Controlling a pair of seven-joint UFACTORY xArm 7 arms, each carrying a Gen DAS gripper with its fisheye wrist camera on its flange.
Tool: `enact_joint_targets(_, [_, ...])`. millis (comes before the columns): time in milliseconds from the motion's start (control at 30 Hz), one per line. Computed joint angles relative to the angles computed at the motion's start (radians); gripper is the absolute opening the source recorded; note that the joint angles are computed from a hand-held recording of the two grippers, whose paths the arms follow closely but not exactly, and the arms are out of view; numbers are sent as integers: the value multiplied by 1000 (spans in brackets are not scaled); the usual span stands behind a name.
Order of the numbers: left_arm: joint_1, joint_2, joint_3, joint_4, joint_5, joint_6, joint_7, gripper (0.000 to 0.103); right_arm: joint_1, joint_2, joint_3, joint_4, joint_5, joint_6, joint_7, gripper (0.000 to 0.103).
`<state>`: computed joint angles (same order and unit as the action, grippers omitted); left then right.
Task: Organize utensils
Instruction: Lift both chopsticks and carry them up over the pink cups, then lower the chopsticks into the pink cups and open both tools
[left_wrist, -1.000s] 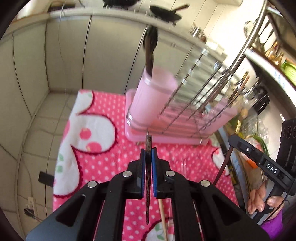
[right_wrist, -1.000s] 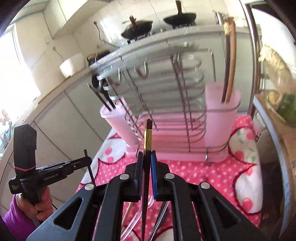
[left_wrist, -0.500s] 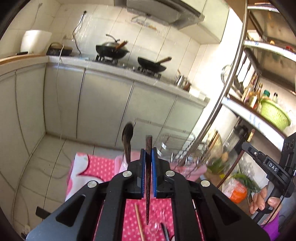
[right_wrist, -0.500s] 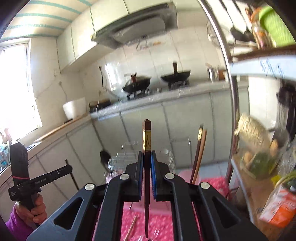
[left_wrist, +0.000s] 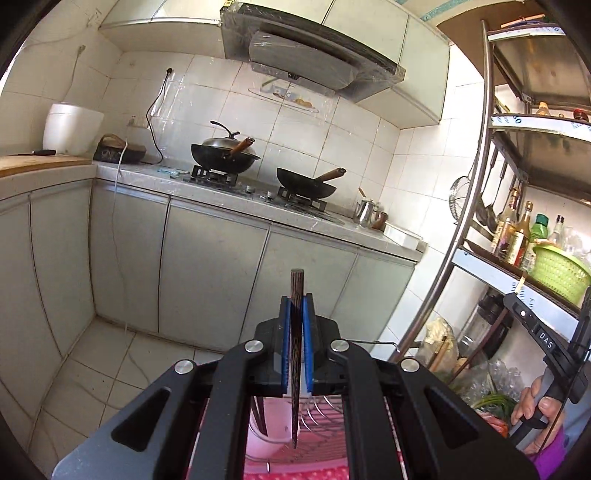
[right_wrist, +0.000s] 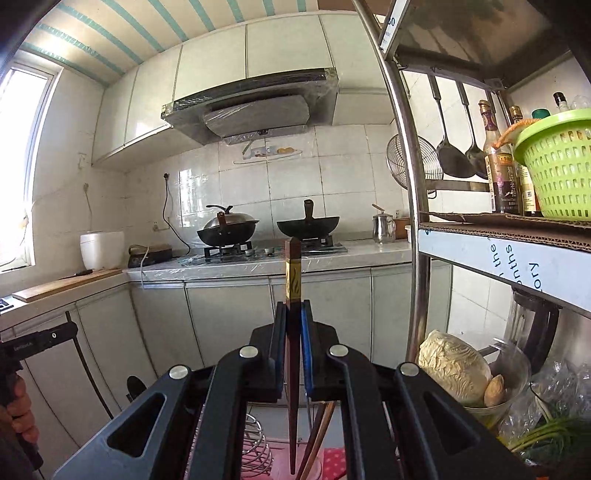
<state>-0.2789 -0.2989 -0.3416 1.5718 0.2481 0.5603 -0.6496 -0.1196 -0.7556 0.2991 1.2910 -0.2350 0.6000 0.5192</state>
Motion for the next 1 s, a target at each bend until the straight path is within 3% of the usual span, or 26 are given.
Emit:
enact_joint_targets(133, [33,35,-24,2,79,-10,-48,6,3,8,-11,-45,4,-19,9,7])
enact_joint_targets(400, [24,52,-20,-66,176,-51,-90,6,26,7,-22,-120,12,-16,24,7])
enact_joint_targets(567, [-1,29,2,-146,136,-77,-83,6,51,-20,-36,-186,34,-1,43,7])
enact_joint_targets(1000, [-31,18,26,-237,14,-33,-42,6,109,-64,-79,-291,96,37,61,6])
